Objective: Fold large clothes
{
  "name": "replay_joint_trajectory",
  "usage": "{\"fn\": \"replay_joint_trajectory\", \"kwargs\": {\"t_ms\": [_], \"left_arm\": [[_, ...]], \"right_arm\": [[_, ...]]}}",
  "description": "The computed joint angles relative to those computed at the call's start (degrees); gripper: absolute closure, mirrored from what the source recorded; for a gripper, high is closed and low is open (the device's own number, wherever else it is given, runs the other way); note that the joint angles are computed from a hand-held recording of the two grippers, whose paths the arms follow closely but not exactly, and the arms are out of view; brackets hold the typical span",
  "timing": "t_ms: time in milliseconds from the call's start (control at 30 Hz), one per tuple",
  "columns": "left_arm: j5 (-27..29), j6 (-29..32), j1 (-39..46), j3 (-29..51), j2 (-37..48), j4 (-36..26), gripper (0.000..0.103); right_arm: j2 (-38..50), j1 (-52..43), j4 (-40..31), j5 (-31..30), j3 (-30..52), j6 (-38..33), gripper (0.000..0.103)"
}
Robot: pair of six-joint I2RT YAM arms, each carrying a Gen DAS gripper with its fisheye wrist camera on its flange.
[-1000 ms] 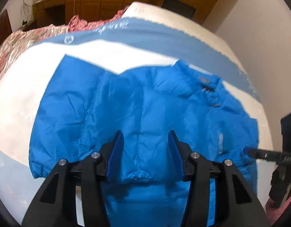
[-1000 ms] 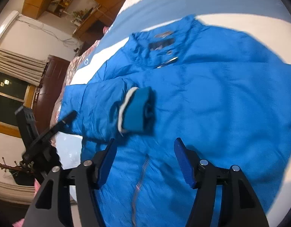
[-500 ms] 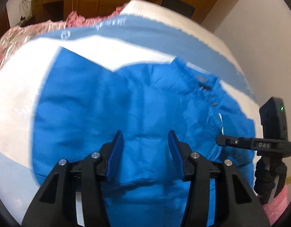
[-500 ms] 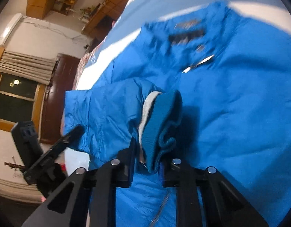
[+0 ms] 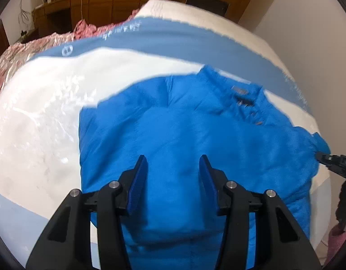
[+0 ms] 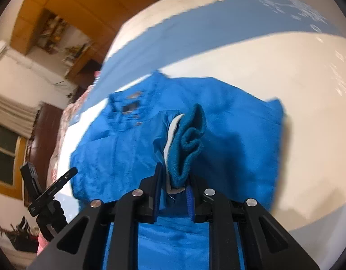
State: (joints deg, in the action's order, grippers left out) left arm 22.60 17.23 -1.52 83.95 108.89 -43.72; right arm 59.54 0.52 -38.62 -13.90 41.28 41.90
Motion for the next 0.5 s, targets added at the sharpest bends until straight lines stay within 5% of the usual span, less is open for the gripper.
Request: {"fn": "replay_joint_trajectory", "kwargs": {"t_ms": [267,333,500], "left_arm": [[-2.98,1.01,-1.18,-2.83,2.91,4.89,0.054],[-3.84,0.8,-1.5,-1.19,3.14,2.73,0.054],[-3.48,1.43,-1.94,-0.58,-2.83,0.24,0.053]], "right_arm": [[5.66,-0.07,9.23,-1.69,-7.98,2.69,0.08],[5.47,-0.29,5.63,-0.81,-6.4,1.76,0.073],[-2.07,7.37,-9.38,14.59,3.49,3.81,0.062]]}}
